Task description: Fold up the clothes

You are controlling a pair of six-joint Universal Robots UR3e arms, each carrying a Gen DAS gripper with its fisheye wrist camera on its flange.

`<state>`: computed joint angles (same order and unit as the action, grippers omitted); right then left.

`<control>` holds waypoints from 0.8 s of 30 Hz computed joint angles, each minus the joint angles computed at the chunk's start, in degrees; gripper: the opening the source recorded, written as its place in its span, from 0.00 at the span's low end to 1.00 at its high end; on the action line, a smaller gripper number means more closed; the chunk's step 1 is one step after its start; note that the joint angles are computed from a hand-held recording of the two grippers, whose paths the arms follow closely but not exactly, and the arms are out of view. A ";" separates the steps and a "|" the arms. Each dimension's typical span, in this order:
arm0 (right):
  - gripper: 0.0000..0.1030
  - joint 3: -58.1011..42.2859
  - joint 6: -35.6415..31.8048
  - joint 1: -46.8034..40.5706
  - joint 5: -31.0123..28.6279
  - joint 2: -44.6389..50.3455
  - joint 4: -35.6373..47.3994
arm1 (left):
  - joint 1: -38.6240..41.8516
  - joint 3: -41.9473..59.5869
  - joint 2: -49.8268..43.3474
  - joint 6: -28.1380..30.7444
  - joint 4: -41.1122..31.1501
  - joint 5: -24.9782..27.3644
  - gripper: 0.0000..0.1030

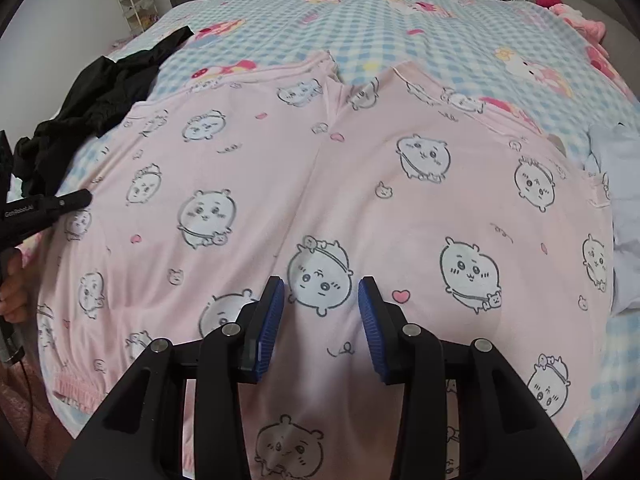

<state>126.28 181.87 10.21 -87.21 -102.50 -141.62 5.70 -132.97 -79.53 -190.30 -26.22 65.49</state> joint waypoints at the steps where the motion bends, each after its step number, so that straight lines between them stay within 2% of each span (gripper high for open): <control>1: 0.38 0.27 -0.26 -0.28 -0.20 0.20 -0.04 | -0.80 0.34 -0.55 -0.49 0.33 1.61 0.02; 3: 0.35 0.71 -1.08 -0.58 -1.17 0.23 0.02 | -2.19 1.10 -1.54 -0.39 0.54 3.61 0.02; 6: 0.35 0.52 -2.21 -0.34 -3.48 -1.66 1.72 | -2.07 0.93 -0.64 0.32 -0.38 3.39 0.02; 8: 0.35 0.68 -2.93 -1.57 -2.64 -4.24 3.58 | 1.87 -0.72 2.05 0.81 -3.87 -1.71 0.06; 9: 0.37 1.83 -3.66 -3.49 -0.20 -7.51 4.55 | 3.88 -1.46 3.41 1.22 -5.91 -4.22 0.08; 11: 0.38 2.83 -4.88 -6.16 4.57 -11.62 6.30 | 9.58 -5.14 9.50 2.21 -11.43 -9.98 0.17; 13: 0.38 2.84 -4.64 -6.54 7.48 -12.83 6.51 | 12.39 -7.02 15.03 4.77 -17.74 -12.94 0.41; 15: 0.38 2.43 -3.35 -4.80 8.25 -11.79 5.23 | 12.62 -8.35 18.73 5.85 -21.21 -13.93 0.43; 17: 0.38 1.99 -1.43 -1.95 7.27 -8.67 2.64 | 12.45 -9.70 21.44 6.66 -23.55 -14.90 0.43; 20: 0.38 1.87 0.35 0.52 5.65 -5.40 0.81 | 7.56 -9.21 16.60 4.44 -17.52 -12.72 0.42; 22: 0.38 2.54 1.19 1.15 5.17 -4.78 0.00 | 6.95 -9.74 16.01 4.03 -15.68 -14.25 0.39; 23: 0.38 2.87 1.61 1.46 4.94 -4.46 -0.40 | 7.37 -10.23 16.38 4.32 -15.70 -15.80 0.31; 24: 0.38 3.32 1.79 1.53 4.93 -5.12 -0.38 | 7.78 -10.72 16.74 4.61 -15.71 -17.33 0.11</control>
<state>129.60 183.66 11.74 -82.28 -107.62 -142.00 13.49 -143.69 -62.79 -185.68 -41.93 48.16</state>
